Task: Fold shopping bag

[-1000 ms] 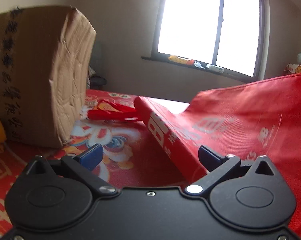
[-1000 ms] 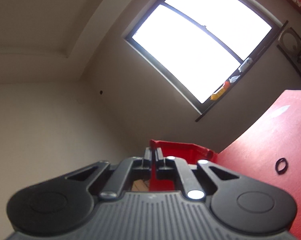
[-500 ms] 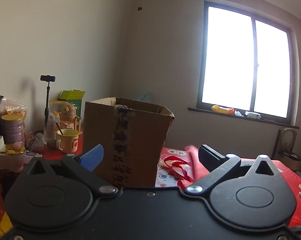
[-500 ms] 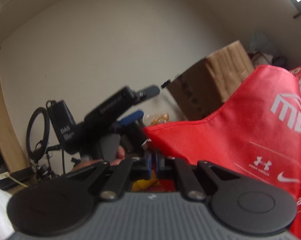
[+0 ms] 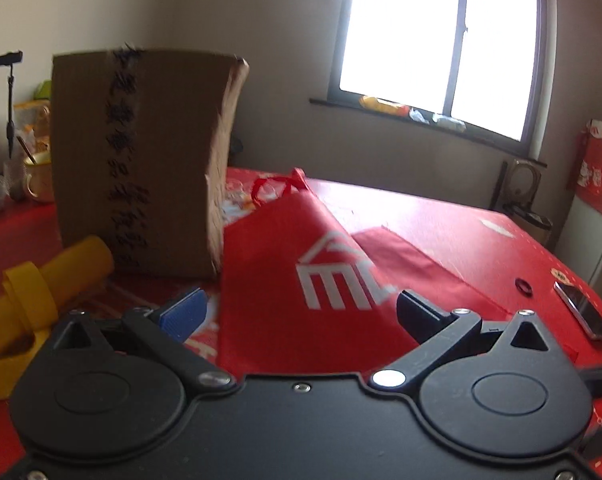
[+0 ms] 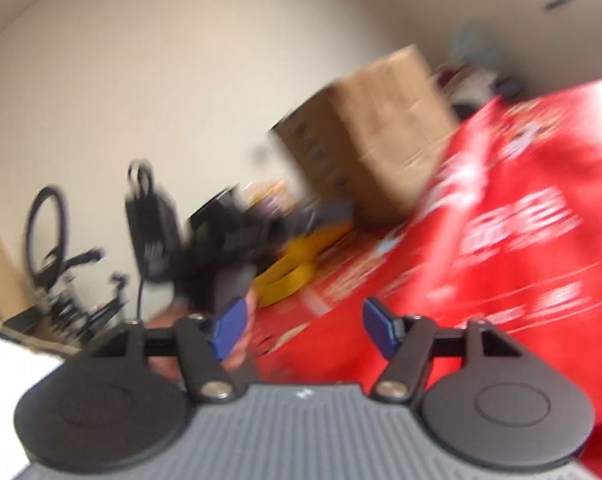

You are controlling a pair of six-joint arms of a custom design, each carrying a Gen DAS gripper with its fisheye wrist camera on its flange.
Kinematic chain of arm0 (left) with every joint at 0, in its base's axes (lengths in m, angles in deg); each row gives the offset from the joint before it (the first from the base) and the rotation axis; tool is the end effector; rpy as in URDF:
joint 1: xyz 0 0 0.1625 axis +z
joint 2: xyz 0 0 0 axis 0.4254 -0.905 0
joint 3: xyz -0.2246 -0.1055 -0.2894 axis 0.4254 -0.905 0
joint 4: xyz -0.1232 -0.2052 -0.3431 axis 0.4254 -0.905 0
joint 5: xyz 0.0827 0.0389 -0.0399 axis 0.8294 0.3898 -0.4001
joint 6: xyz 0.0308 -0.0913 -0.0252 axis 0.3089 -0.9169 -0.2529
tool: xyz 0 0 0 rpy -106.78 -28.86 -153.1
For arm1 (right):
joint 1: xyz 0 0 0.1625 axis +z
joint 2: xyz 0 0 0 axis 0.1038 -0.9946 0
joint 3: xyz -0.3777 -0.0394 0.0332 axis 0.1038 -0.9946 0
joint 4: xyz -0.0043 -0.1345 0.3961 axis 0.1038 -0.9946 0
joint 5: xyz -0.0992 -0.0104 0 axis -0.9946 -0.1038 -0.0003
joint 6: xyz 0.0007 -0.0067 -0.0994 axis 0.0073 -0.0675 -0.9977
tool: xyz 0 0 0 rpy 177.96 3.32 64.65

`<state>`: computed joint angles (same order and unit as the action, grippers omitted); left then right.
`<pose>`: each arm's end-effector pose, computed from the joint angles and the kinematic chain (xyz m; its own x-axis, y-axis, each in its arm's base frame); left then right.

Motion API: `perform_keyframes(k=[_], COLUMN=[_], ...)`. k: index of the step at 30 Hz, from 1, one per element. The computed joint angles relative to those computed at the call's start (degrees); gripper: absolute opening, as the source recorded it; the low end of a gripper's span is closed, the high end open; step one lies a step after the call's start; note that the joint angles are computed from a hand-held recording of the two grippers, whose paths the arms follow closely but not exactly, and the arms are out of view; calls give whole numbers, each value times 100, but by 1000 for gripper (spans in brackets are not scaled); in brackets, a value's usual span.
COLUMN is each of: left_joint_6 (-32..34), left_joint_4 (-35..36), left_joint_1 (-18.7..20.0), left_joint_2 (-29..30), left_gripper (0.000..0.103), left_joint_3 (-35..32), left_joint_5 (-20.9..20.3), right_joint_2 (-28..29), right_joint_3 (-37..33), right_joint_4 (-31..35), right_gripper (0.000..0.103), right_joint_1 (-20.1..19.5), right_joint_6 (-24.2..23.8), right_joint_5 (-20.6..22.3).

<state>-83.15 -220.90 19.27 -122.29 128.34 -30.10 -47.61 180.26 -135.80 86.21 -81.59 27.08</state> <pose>-0.0864 -0.4067 0.2370 -0.7513 -0.3963 -0.5277 0.3915 0.3760 -0.8398 0.2077 -0.6073 0.1038 -0.5171 -0.8068 -0.2859 -0.6829 0.5902 -0.4304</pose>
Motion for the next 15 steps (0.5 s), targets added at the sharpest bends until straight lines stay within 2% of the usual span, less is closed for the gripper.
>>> perform_keyframes(k=[2, 4, 5, 6, 8, 9, 11, 12, 13, 14, 15], left_joint_6=[-275, -290, -201, -114, -161, -254, -758, -1018, -1277, -1531, -1676], left_joint_4=[276, 253, 162, 74, 167, 293, 791, 1054, 1325, 1595, 1746], left_joint_1=[86, 117, 117, 116, 99, 92, 132, 160, 204, 248, 269], left_joint_2=[42, 136, 169, 202, 221, 204, 96, 26, -53, -132, -153], left_gripper=[103, 103, 103, 103, 103, 103, 103, 103, 103, 103, 103], left_joint_3=[32, 42, 47, 53, 112, 153, 274, 323, 347, 368, 364], left_joint_5=[-168, -260, -285, -310, -290, -266, -199, -174, -181, -192, -195], right_joint_2=[114, 604, 789, 1060, 1509, 1677, 1734, 1680, 1601, 1548, 1510], right_joint_3=[-185, -659, -855, -1224, -1952, -2244, -2330, -2345, -2291, -2214, -2122], right_joint_4=[-871, -1933, -2160, -2148, -1603, -1259, -1070, -786, -569, -440, -410], right_gripper=[76, 76, 76, 76, 76, 77, 72, 62, 58, 51, 23], right_joint_1=[52, 274, 331, 364, 370, 353, 300, 285, 265, 270, 293], right_joint_6=[328, 511, 473, 471, 784, 938, 734, 674, 622, 503, 338], right_joint_5=[-484, -1552, -1939, -2350, -2866, -2995, -2778, -2729, -2634, -2570, -2593])
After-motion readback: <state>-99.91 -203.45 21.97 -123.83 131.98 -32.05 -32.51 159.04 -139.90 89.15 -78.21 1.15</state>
